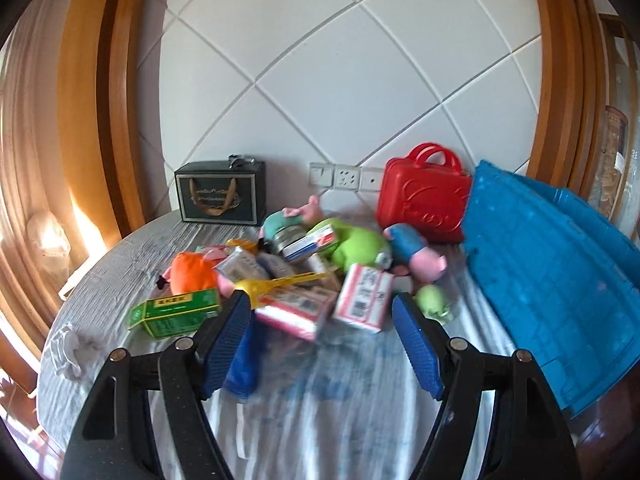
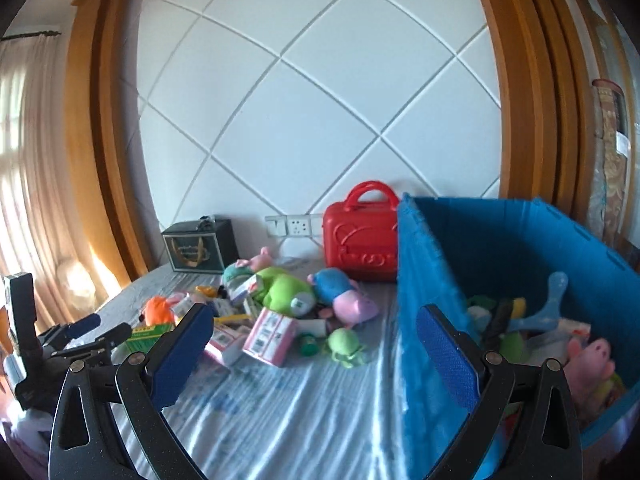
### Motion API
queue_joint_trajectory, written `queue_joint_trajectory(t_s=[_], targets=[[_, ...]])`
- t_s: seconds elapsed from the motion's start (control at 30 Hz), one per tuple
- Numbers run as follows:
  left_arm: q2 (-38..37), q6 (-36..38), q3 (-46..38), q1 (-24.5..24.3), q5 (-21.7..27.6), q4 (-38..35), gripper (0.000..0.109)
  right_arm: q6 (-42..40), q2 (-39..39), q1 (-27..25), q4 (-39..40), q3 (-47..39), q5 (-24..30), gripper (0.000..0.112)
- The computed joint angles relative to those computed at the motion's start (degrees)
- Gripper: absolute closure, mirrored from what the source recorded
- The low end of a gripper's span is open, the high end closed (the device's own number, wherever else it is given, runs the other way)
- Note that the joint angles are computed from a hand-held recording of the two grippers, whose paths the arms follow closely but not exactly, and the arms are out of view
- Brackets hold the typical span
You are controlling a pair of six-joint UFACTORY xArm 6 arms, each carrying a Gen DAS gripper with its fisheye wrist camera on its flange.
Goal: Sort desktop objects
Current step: 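Move both grippers back to the pile toward the green frog plush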
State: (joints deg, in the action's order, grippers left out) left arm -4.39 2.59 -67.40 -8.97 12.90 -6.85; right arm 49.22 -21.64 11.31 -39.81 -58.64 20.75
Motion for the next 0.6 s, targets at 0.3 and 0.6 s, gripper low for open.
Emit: queue_joint_trajectory(t_s=[0.3, 0.6], targets=[[8.22, 21.65, -9.0, 7.02, 6.59, -19.85, 0.036, 3.19, 14.53, 5.51, 2.17, -13.44, 12.53, 0.009], [16.43, 20.22, -18.0, 8.52, 12.34, -19.09, 0.036, -8.37, 30.11, 2.69, 16.56, -26.03, 13.48, 0.009]])
